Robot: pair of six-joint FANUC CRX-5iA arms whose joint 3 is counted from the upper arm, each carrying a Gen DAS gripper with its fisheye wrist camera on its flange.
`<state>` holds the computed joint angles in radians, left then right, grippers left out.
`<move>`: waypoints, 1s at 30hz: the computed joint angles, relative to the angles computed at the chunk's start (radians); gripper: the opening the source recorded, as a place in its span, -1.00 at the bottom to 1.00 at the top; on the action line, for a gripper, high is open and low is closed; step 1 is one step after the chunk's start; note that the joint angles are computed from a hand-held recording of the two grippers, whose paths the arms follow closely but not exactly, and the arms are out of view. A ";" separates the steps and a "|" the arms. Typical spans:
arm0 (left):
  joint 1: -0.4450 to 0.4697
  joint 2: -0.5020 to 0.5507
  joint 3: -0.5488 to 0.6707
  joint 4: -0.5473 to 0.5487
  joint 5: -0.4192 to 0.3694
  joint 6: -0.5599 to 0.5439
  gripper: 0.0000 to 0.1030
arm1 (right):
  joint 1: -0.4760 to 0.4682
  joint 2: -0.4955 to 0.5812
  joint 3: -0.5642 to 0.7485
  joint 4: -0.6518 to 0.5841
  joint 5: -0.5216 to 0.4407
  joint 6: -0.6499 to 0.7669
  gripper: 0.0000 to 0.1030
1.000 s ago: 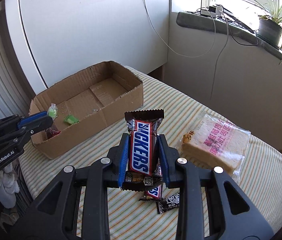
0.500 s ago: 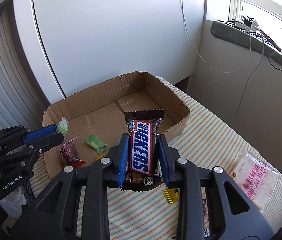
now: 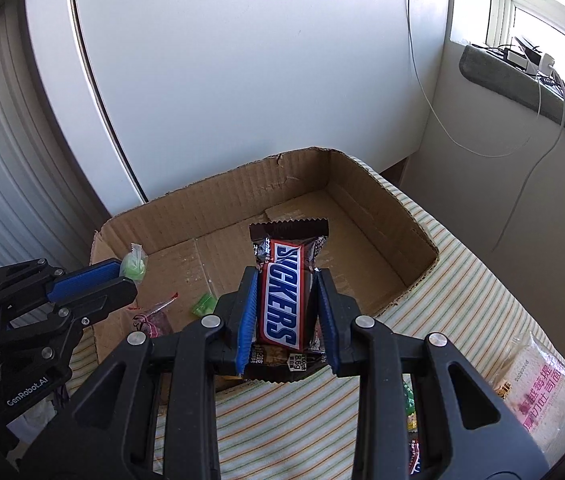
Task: Organize snacks
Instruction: 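Carry both items into the cardboard box and open both grippers, then move both open tools back toward the remaining candies on the table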
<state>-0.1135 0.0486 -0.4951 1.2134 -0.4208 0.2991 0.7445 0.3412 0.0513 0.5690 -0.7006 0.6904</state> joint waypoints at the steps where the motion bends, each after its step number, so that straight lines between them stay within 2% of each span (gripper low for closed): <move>1: 0.001 0.001 0.001 -0.003 -0.002 0.002 -0.73 | -0.001 -0.001 -0.001 -0.004 0.003 0.003 -0.43; 6: -0.003 0.004 0.006 -0.017 0.008 0.018 -0.71 | -0.002 -0.004 -0.007 0.009 0.013 -0.001 -0.43; 7: -0.003 0.004 0.007 -0.023 0.012 0.027 -0.65 | -0.001 -0.004 -0.008 0.015 0.010 -0.005 -0.40; 10: -0.007 0.000 0.004 -0.026 0.022 0.028 -0.35 | 0.000 -0.010 -0.028 0.060 0.014 -0.048 0.23; 13: -0.007 -0.003 0.000 -0.021 0.025 0.029 -0.29 | -0.001 -0.025 -0.053 0.095 0.024 -0.083 0.27; 16: -0.006 -0.004 0.000 -0.023 0.025 0.034 -0.29 | -0.001 -0.032 -0.063 0.115 0.017 -0.103 0.51; 21: -0.012 -0.013 -0.005 -0.028 0.025 0.035 -0.21 | 0.001 -0.050 -0.087 0.137 0.015 -0.128 0.52; 30: -0.031 -0.032 -0.015 -0.016 0.021 0.017 -0.21 | 0.004 -0.103 -0.149 0.167 -0.001 -0.185 0.53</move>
<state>-0.1447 0.0164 -0.5103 1.1973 -0.3999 0.3162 0.7490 0.2380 -0.0979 0.7355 -0.7011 0.5050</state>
